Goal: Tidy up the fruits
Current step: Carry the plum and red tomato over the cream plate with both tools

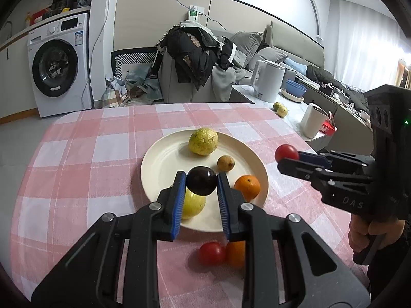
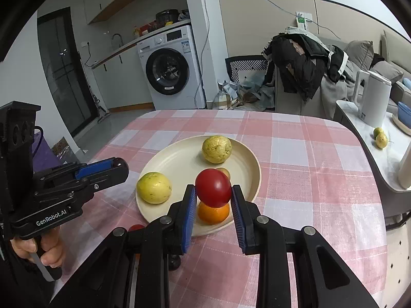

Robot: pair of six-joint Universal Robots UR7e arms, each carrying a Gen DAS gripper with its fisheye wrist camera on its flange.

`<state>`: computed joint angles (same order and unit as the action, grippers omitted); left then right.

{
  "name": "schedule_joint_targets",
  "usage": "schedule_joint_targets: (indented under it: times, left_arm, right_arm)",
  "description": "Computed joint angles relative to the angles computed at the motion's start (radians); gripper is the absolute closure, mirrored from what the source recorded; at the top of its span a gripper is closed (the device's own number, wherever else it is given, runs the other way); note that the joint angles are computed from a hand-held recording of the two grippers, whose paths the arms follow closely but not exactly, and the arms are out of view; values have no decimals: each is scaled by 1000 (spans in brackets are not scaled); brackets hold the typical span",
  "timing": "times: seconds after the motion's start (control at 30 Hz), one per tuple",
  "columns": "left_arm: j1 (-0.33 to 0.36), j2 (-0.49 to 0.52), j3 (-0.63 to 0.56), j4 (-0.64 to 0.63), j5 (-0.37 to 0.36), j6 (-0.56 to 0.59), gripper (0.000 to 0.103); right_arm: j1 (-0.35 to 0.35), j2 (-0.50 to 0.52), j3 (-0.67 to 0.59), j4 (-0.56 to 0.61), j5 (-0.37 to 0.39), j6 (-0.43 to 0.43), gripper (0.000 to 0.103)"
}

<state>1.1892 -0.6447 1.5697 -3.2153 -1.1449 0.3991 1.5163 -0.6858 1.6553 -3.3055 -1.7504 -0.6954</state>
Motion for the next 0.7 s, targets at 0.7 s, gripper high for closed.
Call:
schedule_joint_targets:
  times: [0.7]
  left_arm:
    - [15,142,-208,143,-3,5,81]
  right_arm:
    - [-17,85,-146,95,-59,19,75]
